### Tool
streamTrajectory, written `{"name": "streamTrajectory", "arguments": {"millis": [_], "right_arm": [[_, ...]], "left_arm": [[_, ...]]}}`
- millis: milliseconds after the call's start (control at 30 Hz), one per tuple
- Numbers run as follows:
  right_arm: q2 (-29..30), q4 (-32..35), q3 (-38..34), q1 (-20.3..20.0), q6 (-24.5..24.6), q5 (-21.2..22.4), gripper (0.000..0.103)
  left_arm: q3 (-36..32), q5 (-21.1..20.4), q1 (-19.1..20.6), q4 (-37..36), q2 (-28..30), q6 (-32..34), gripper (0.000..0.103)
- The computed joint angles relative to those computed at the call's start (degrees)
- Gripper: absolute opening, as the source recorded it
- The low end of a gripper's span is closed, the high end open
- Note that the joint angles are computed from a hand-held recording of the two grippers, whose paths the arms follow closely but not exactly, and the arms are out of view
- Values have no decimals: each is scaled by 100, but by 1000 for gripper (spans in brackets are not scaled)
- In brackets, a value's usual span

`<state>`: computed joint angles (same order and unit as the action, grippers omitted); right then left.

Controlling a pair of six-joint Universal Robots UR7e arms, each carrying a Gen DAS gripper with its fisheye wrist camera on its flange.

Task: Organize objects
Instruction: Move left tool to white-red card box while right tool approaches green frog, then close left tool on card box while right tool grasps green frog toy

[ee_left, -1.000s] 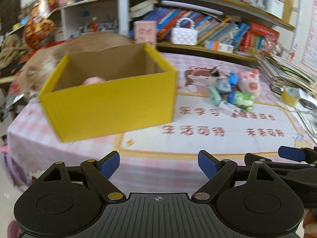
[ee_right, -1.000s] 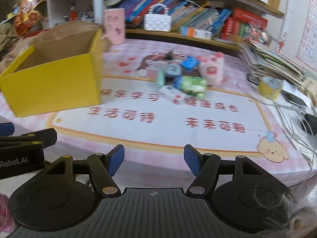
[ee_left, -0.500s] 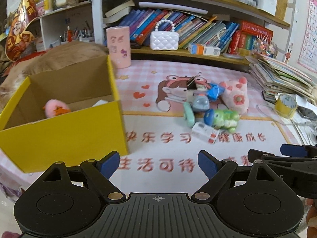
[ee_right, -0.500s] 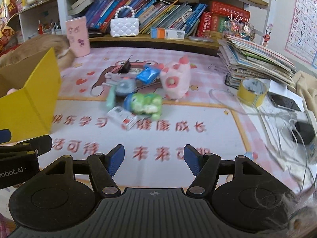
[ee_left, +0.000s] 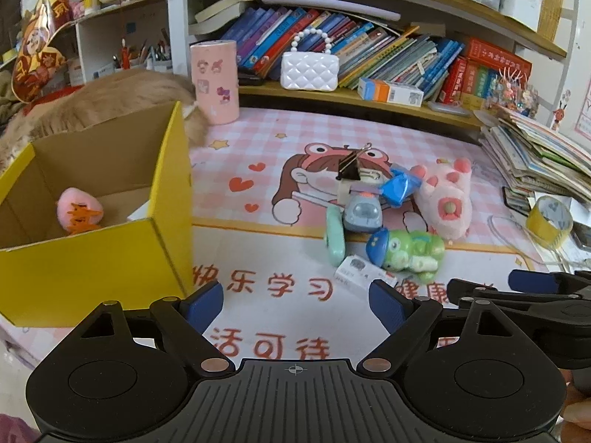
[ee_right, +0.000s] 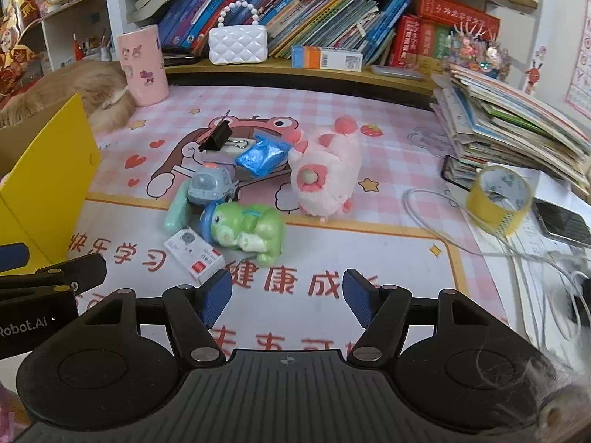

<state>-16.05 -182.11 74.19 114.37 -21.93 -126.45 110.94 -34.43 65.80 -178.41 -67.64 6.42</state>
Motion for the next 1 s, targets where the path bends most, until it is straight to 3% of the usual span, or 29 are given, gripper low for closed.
{"name": "streamTrajectory", "arguments": {"millis": [133, 267, 433, 633, 833, 867, 900, 1000], "right_arm": [[3, 154, -145, -102, 19, 201, 64], [-1, 428, -320, -196, 205, 360, 61], [-7, 496, -478, -283, 403, 461, 61], [-16, 625, -614, -352, 394, 473, 61], [-78, 745, -608, -389, 384, 585, 62], [-87, 775, -607, -393, 385, 609, 62], [-92, 796, -606, -399, 391, 629, 62], [-96, 881, -627, -410, 425, 722, 63]], "left_arm": [[-181, -47, 19, 217, 149, -79, 86], [-431, -220, 84, 868, 269, -263, 74], [-627, -338, 139, 884, 544, 54, 73], [-1017, -473, 339, 1011, 919, -111, 73], [-1299, -512, 445, 745, 1246, 401, 73], [-1334, -529, 460, 779, 1265, 444, 70], [-1351, -634, 484, 867, 1249, 453, 59], [-1302, -760, 502, 923, 1184, 428, 58]]}}
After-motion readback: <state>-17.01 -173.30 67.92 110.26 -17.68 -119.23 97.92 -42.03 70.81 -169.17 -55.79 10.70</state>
